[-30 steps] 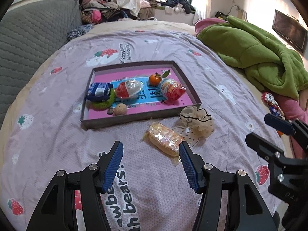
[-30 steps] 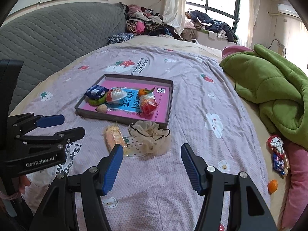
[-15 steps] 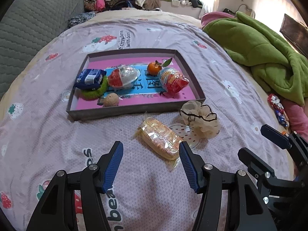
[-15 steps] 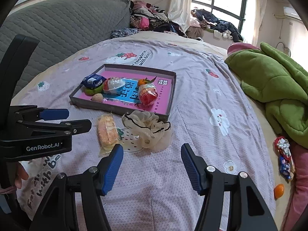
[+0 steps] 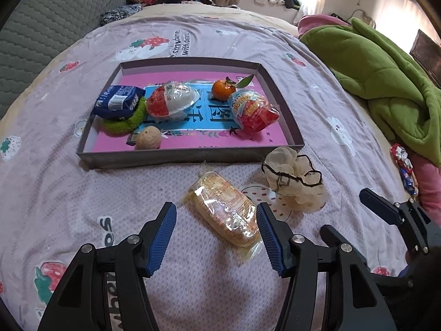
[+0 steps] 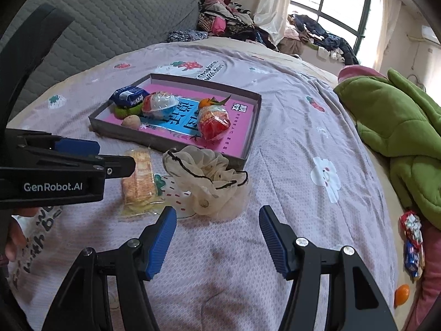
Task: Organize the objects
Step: 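Close left tool on biscuit stick pack while right tool grasps beige mesh pouch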
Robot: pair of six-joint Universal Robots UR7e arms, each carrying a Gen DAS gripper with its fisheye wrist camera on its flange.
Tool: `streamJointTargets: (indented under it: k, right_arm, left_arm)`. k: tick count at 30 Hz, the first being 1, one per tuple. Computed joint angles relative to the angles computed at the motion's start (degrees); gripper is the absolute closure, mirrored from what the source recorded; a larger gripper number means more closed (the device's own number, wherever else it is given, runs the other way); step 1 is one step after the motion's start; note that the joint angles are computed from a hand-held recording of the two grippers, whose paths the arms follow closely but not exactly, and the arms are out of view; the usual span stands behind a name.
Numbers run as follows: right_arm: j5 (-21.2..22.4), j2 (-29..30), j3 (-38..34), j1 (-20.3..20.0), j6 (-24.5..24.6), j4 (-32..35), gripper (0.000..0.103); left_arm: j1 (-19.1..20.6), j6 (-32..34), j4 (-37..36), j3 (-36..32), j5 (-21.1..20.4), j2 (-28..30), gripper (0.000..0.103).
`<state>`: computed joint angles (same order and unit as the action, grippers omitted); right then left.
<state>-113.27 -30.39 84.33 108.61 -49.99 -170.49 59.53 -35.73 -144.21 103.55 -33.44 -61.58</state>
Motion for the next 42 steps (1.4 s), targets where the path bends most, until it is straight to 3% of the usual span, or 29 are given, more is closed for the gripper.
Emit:
streamJointTargets:
  k: [15,32,42]
  right_arm:
    - [2.03,2.80,-3.43,-1.29,-3.20,1.58,0.041]
    - [0.44,8.15,-7.83,-1.53,-8.69,-2.43,0.041]
    - [2.56,7.98,-8.97,-2.41,-4.00,0.10,0.066]
  left_arm:
    - [2.24,-7.99,2.75,-3.22,-2.41,1.82,0.041]
    - [4.90,-14.34,5.17,-5.99,-7.47,3.22,0.041]
    - [5.92,-12.96,2.40,-7.08,-9.02,5.00,0.041]
